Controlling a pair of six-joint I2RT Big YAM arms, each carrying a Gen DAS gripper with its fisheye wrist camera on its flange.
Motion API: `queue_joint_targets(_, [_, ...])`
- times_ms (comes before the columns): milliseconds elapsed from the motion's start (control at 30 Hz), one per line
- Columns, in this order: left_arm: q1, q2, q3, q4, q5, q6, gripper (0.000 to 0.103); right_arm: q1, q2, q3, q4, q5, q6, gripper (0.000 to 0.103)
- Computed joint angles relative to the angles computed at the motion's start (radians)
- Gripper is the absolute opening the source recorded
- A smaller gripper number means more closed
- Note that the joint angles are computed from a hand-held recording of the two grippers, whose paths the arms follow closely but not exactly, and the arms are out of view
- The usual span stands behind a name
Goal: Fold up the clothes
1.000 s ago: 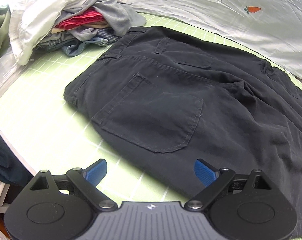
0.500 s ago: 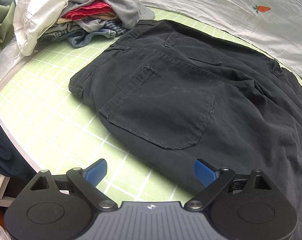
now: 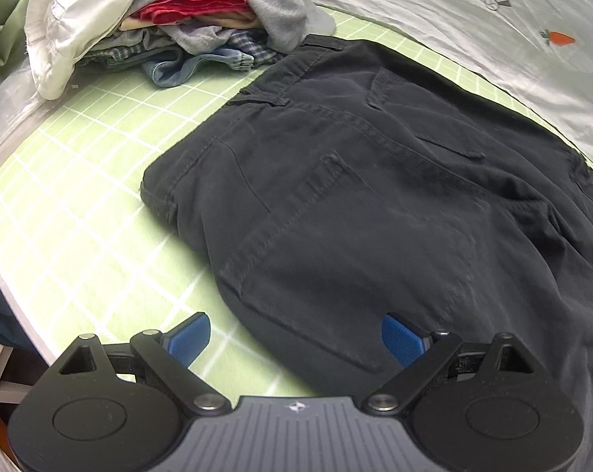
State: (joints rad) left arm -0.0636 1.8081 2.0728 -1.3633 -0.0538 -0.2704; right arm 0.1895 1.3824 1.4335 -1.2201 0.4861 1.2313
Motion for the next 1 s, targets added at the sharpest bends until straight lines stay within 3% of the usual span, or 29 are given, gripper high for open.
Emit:
queue_joint_targets(300, [0.034,0.115,0.144,-0.059,0.013,-0.017,0.094,0.001,0.104,0.119,-0.158,0.031,0.069,0.103])
queue_joint_targets(467, [0.042,0.143,0.175,-0.059,0.003,0.008,0.100,0.005,0.161,0.186,-0.242,0.041,0.124,0.103])
queue_joint_targets(667, [0.037,0.137,0.153,-0.025,-0.024,0.003,0.103,-0.004,0.213,0.247,-0.321,0.029,0.135,0.103])
queue_joint_targets(1000, [0.020,0.104,0.079,0.054,-0.084,-0.025,0.103,-0.040,0.238,0.291,-0.365,-0.040,0.156,0.103])
